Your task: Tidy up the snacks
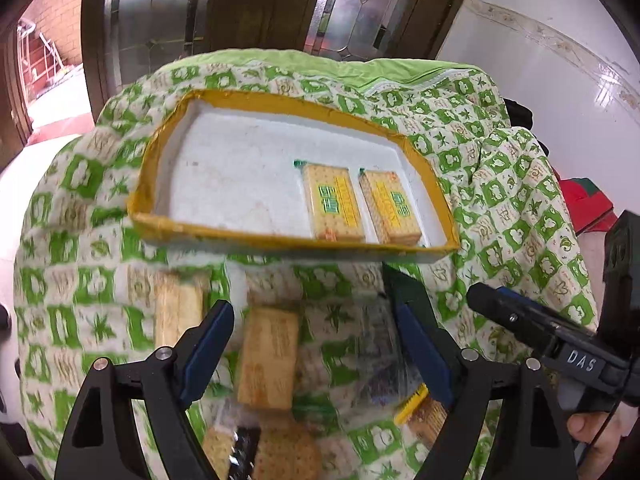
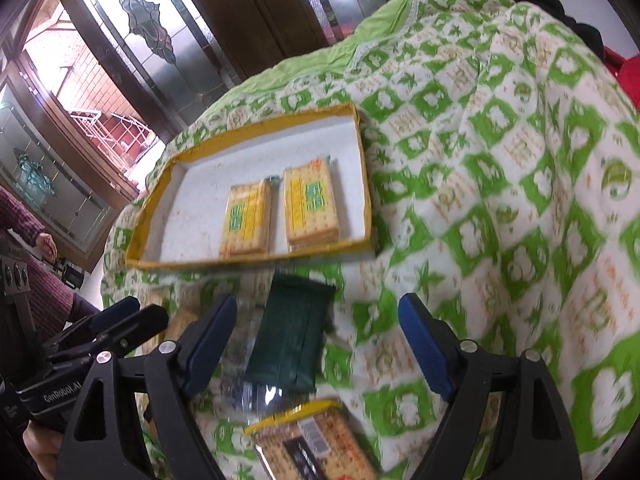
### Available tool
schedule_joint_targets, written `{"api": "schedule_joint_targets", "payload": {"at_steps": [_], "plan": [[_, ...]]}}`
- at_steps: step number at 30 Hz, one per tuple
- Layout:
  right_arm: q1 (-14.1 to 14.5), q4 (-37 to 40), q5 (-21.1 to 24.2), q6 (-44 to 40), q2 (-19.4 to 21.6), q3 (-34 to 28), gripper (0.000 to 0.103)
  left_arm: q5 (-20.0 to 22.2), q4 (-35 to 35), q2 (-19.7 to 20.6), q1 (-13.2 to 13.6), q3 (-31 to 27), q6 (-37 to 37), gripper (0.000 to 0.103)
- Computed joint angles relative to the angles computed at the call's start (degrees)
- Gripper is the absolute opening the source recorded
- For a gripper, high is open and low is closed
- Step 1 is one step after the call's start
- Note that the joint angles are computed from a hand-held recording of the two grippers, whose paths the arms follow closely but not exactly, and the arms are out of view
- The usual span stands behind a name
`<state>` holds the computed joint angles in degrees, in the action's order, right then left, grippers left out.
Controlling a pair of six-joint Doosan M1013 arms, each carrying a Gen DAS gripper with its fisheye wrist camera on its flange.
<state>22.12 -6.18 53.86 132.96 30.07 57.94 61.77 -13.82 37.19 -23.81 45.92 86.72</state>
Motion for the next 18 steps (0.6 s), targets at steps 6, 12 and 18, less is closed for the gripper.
{"api": "schedule_joint_targets", "payload": {"at_steps": [6, 12, 18], "plan": [[0.60, 0.63, 0.70, -0.18, -0.80, 1.51, 0.082, -0.05, -0.10, -1.68, -0.56, 3.04, 0.53, 0.087], [1.29, 0.13, 1.30, 0.07, -1.68, 2.70, 0.083, -0.01, -0.59, -2.96, -0.54, 5.38, 0.47, 0.087], [1.72, 0.33, 1.90, 0.20, -2.68, 4.20, 0.083, 0.00, -1.13, -3.99, -0.36, 6.92, 1.43, 0.087]]}}
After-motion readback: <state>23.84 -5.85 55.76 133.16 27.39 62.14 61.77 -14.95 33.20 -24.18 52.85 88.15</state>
